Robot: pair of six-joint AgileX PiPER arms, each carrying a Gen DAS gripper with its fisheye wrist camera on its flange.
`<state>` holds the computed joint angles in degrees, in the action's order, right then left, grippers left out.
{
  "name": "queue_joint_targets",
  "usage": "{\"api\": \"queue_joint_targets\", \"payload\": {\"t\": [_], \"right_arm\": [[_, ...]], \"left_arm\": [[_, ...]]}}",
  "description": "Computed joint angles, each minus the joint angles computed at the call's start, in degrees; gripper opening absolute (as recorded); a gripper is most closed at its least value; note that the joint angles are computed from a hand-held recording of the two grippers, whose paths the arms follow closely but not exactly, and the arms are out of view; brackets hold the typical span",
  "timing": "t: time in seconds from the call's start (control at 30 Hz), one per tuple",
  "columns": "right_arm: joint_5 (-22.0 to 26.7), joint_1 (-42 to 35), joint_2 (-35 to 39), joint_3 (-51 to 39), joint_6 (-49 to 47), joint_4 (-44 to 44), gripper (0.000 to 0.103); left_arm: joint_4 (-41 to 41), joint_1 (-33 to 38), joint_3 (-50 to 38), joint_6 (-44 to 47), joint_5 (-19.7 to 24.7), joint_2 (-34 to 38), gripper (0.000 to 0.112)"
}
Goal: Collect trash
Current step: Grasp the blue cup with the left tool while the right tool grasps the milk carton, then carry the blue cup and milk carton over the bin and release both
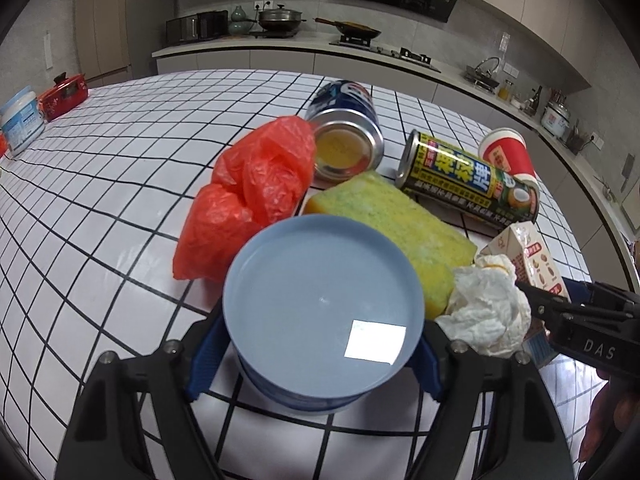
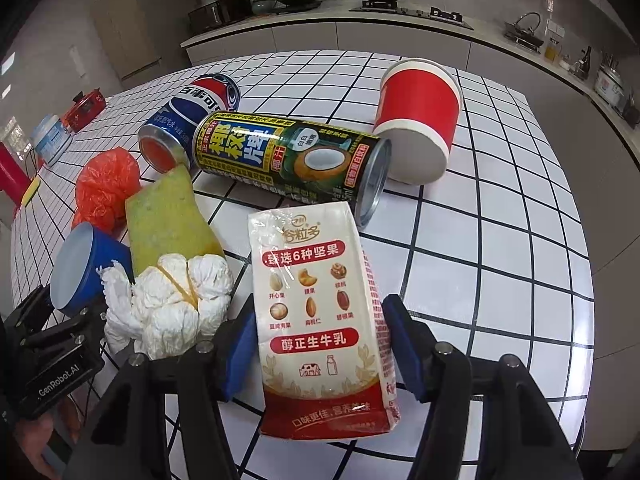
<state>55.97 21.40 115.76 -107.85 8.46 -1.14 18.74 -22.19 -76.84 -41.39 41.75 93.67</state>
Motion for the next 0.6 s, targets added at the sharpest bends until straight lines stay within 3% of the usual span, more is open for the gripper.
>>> {"api": "queue_joint_targets", "payload": {"t": [0.17, 0.6], "right_arm": [[-2.8, -0.4, -2.5, 3.8, -1.8, 1.6, 0.062], [-7.1, -3.7, -13.0, 14.7, -7.3, 7.1, 0.062]], "left_arm": [[2.0, -0.4, 3.4, -2.7, -1.6, -3.6, 0.079], [12.1, -8.9, 6.2, -15.0, 3.2, -8.9, 0.079]]}}
